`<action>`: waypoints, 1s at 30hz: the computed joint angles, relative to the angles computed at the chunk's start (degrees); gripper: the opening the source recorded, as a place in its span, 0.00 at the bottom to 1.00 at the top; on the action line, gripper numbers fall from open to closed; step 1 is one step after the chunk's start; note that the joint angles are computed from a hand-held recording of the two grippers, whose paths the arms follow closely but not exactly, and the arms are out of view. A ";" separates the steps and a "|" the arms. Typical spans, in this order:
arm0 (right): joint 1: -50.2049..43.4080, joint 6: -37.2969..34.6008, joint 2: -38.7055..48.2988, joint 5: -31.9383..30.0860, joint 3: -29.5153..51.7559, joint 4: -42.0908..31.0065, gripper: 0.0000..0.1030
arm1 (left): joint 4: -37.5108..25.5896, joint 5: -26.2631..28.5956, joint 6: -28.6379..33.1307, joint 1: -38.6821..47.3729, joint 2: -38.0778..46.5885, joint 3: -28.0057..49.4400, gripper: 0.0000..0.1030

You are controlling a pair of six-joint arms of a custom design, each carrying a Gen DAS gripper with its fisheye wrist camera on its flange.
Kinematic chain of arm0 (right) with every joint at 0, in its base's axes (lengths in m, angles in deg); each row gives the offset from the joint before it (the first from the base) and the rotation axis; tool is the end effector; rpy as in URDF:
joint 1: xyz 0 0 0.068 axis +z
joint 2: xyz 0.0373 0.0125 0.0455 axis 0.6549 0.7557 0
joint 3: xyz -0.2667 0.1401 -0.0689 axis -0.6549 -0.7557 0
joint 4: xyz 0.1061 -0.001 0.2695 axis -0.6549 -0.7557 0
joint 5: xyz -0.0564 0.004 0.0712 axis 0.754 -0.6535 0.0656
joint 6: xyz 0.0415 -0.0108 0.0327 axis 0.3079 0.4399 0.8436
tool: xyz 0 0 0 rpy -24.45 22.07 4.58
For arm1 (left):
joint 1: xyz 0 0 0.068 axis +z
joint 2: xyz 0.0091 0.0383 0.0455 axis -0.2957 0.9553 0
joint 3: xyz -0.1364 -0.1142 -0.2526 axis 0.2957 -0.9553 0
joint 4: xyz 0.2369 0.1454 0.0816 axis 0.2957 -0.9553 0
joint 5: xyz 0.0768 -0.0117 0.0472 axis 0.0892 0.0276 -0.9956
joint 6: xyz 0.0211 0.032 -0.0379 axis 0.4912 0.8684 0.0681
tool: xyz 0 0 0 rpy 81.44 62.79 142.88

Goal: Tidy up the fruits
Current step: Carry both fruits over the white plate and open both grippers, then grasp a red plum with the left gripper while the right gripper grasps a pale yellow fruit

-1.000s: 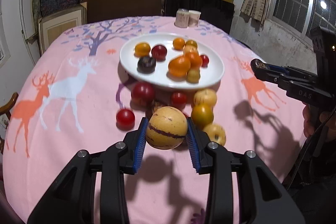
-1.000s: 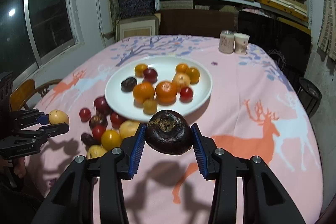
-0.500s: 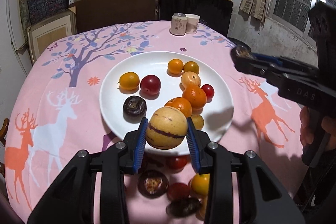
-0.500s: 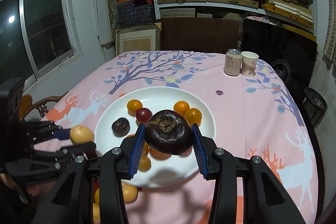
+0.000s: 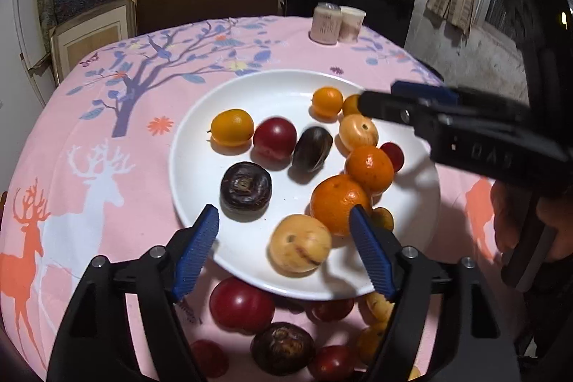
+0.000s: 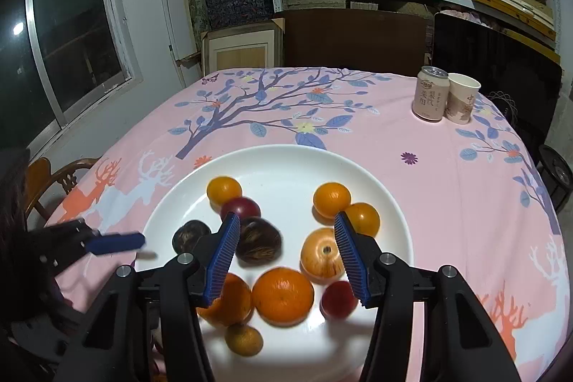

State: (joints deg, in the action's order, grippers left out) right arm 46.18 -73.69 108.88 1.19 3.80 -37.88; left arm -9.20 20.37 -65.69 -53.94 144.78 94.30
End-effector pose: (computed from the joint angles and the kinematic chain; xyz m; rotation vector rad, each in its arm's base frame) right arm 0.3540 0.0510 0.1860 -0.7845 2.1939 0.5102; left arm 0.2527 -0.1713 0.1719 -0.1214 2.4149 -0.0611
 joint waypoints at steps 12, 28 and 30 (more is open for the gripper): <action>-16.18 -10.52 -14.61 -9.31 -14.98 -6.86 0.55 | -8.98 -9.79 -13.39 -21.32 -7.81 -6.80 0.74; -31.37 -24.52 -18.44 -15.18 -23.76 -15.68 0.56 | -8.97 -13.61 -28.13 -35.99 5.33 -3.59 0.47; -31.87 -25.50 -18.73 -15.29 -24.00 -16.40 0.56 | -7.64 -13.15 -27.14 -36.01 5.84 -3.48 0.37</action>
